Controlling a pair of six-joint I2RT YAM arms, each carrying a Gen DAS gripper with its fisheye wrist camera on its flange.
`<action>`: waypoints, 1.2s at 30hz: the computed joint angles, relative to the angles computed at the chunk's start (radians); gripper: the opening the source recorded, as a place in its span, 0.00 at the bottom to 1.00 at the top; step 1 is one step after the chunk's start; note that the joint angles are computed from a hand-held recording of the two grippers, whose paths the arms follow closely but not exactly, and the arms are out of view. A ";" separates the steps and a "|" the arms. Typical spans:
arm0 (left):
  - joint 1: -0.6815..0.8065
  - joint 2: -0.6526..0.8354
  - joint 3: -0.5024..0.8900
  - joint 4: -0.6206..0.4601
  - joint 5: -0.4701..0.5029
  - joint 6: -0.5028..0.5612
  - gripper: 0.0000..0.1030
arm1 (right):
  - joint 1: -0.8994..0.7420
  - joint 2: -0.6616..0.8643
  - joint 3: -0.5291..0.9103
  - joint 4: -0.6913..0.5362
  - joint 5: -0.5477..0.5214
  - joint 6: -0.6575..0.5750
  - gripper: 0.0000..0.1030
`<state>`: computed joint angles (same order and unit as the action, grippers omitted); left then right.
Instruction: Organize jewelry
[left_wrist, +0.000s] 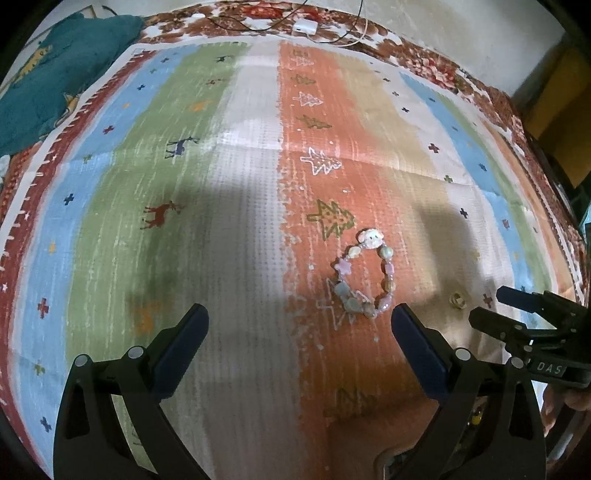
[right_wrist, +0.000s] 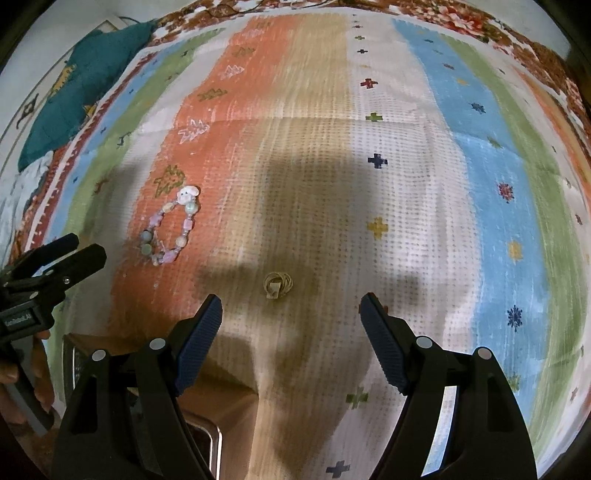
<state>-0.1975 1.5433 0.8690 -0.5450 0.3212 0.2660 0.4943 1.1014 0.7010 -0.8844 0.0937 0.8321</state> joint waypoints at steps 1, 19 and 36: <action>0.001 0.009 0.005 0.001 0.000 -0.004 0.94 | -0.004 0.006 0.001 0.006 -0.004 -0.007 0.75; -0.101 0.128 0.061 0.047 -0.080 0.002 0.86 | -0.026 0.132 0.017 0.074 0.005 -0.081 0.75; -0.107 0.135 0.031 0.093 -0.132 0.055 0.10 | -0.044 0.127 -0.014 0.111 -0.029 -0.133 0.16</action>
